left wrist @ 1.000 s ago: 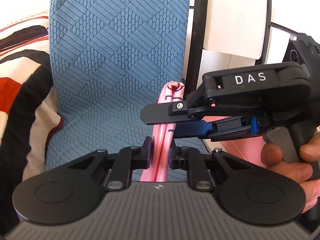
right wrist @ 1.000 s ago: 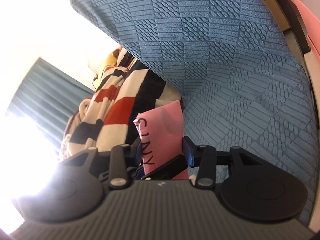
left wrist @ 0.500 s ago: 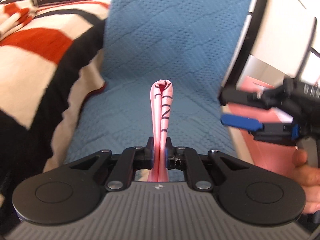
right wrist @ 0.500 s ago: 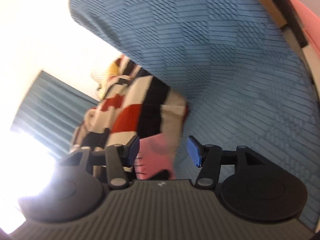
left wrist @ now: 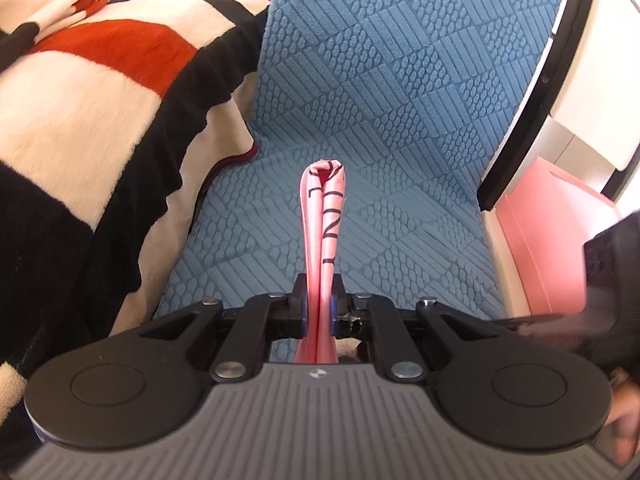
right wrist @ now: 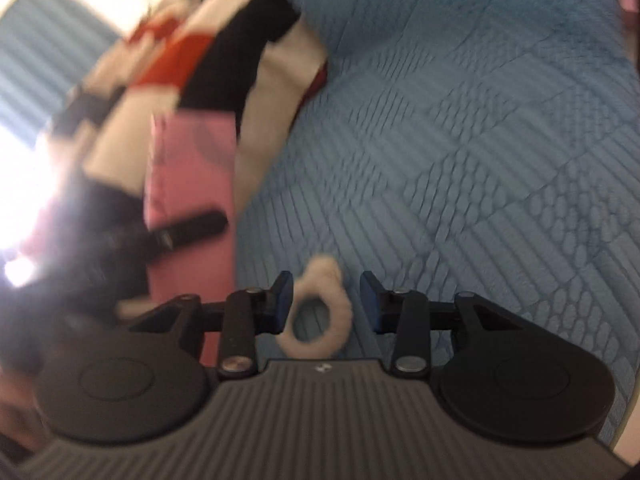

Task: Organize objects
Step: 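Hold the pink strip upright with the left tool while the right tool releases it, then grasp the white fluffy ring from the fabric with the right tool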

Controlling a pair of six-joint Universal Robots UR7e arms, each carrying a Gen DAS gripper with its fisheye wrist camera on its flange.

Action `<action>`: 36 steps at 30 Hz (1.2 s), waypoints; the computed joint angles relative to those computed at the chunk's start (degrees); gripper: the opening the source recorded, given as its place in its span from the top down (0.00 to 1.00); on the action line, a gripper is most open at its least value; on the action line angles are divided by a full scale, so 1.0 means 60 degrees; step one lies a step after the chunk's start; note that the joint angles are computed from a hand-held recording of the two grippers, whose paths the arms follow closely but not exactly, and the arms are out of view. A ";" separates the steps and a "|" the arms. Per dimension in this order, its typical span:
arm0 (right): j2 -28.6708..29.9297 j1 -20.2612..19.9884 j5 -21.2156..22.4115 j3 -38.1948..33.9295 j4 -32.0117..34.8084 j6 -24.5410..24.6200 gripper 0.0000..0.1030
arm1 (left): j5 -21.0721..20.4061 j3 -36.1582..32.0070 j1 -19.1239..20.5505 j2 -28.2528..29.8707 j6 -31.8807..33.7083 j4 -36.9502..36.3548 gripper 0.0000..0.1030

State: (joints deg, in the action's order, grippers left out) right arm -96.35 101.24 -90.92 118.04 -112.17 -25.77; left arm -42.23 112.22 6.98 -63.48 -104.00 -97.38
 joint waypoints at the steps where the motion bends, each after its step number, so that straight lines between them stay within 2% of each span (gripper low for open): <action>1: 0.0018 0.0073 -0.0160 0.0090 -0.0074 -0.0162 0.62 | 0.0023 0.0022 -0.0011 -0.0038 -0.0025 -0.0029 0.88; 5: 0.0072 0.0292 -0.0583 0.0353 -0.0451 -0.0654 0.62 | 0.0018 0.0069 0.0015 -0.0081 -0.0010 -0.0139 0.88; 9: 0.0080 0.0431 -0.0653 0.0536 -0.0653 -0.1135 0.64 | -0.0006 0.0026 0.0025 -0.0016 0.0038 -0.0135 0.88; 12: -0.0036 0.0525 -0.0807 0.0764 -0.0971 -0.1701 0.85 | 0.0010 0.0027 0.0036 0.0012 0.0068 -0.0177 0.88; 13: -0.0058 0.0537 -0.0911 0.0815 -0.1108 -0.1706 0.88 | 0.0011 0.0024 0.0040 0.0023 0.0075 -0.0183 0.88; 17: -0.0082 0.0599 -0.1343 0.0790 -0.1601 -0.1127 0.89 | 0.0080 0.0074 0.0068 0.0064 0.0322 -0.0495 0.88; 27: -0.0841 0.0165 -0.0972 0.0289 -0.2749 0.0765 0.89 | 0.0064 0.0224 0.0241 0.0312 0.2032 -0.2054 0.88; 29: -0.0909 0.0294 -0.1040 0.0051 -0.2785 0.1121 0.89 | 0.0089 0.0400 0.0231 0.0245 0.2323 -0.2538 0.88; 32: -0.0965 0.0517 -0.0649 -0.0309 -0.2623 0.1607 0.89 | 0.0019 0.0535 0.0275 0.0226 0.2665 -0.3076 0.88; 36: -0.0838 0.1207 -0.0365 -0.0719 -0.2440 0.2008 0.89 | 0.0073 0.0618 0.0196 0.0308 0.3167 -0.3583 0.88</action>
State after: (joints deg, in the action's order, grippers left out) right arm -101.38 108.49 -93.12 113.73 -126.82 -13.72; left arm -41.79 115.93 8.15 -61.63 -84.99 -118.87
